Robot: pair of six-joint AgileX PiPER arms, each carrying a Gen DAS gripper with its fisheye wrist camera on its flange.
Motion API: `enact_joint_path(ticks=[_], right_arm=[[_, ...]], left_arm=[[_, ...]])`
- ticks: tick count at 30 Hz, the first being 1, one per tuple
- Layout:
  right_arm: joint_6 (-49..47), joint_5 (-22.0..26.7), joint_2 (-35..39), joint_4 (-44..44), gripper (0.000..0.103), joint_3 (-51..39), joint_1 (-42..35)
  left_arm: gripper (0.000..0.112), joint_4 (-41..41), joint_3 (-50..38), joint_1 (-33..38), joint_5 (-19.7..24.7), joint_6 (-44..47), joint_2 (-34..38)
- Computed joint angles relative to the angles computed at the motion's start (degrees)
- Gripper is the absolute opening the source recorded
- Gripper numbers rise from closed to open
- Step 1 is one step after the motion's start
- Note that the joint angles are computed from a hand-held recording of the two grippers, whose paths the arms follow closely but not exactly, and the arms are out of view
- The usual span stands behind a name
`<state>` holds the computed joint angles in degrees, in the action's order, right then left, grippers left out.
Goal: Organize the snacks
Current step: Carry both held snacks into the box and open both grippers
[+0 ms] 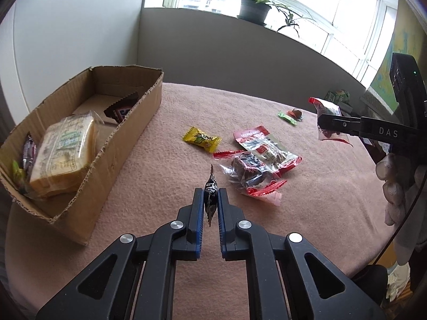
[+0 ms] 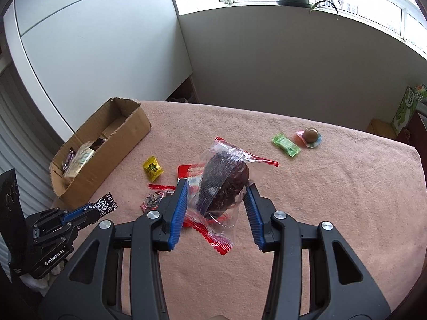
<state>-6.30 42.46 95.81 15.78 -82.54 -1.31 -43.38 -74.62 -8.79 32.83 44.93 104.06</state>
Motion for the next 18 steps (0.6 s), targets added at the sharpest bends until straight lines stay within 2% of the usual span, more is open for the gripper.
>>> enact_joint_path(ticks=[10, 18], right_arm=[[1.76, 1.92, 2.57, -0.25, 0.044, -7.84, 5.97], [4.17, 6.82, 13.38, -1.48, 0.044, -25.11, 11.65]], left_arm=[[0.008, -2.67, -2.48, 5.13, 1.73, 1.34, -2.46], [0.008, -0.58, -11.76, 10.18, 3.91, -1.24, 1.38]])
